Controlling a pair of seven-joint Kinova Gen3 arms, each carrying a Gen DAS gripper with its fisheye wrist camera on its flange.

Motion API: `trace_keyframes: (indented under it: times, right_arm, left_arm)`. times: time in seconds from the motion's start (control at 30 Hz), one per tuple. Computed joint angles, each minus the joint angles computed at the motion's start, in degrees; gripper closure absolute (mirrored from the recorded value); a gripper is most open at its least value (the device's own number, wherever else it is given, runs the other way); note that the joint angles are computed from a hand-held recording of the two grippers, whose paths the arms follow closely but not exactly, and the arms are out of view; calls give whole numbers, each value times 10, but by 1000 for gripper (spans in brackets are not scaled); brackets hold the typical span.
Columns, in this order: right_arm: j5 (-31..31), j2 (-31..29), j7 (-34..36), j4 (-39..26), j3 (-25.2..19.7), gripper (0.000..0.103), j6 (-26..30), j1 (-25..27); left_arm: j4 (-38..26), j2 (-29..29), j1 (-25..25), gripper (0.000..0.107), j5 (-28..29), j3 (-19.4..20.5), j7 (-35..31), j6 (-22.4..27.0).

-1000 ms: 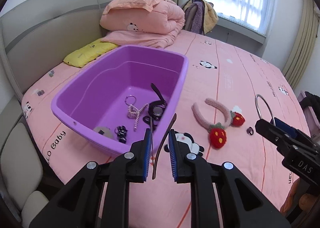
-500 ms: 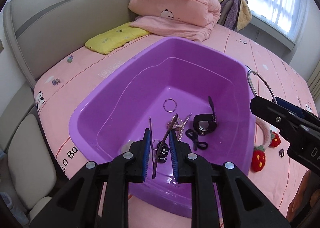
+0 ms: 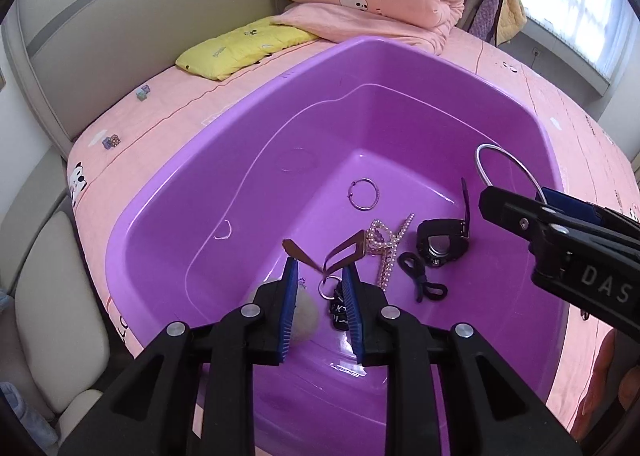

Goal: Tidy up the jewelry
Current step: 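Open both tools to drop the hair pin and hoop into the tub, then move both tools back toward the pink headband and purple hair tie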

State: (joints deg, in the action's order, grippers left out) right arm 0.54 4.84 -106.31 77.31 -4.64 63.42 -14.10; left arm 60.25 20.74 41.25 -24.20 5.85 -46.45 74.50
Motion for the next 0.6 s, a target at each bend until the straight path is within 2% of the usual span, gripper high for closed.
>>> trace_keyframes:
  times: [0.03,0.07,0.1,0.17,0.2,0.4,0.6]
  right_arm:
    - [2,2,0,-4,0,33,5,-1]
    - [5,6,-1,-11,-1,33,14,-3]
    - [15,11,-7,-22,-1,33,29,-8]
    - [24,17,-10,-32,-1,33,39,-12]
    - [35,15,-17,-32,-1,33,40,-16]
    - [41,2,-28,-24,2,32,34,-12]
    - [41,-19,-34,-11,0,32,27,-7]
  left_arm:
    - [-1,1,2,81,-3,0,0,1]
    - [-4,3,6,69,-8,-1,2,5]
    - [-4,3,11,49,-14,-3,6,7]
    - [7,-5,14,27,-19,-5,19,-3]
    - [9,-6,18,24,-27,-6,27,-1]
    - [5,-7,24,21,-47,-3,26,19]
    - [13,-22,27,17,-55,2,39,18]
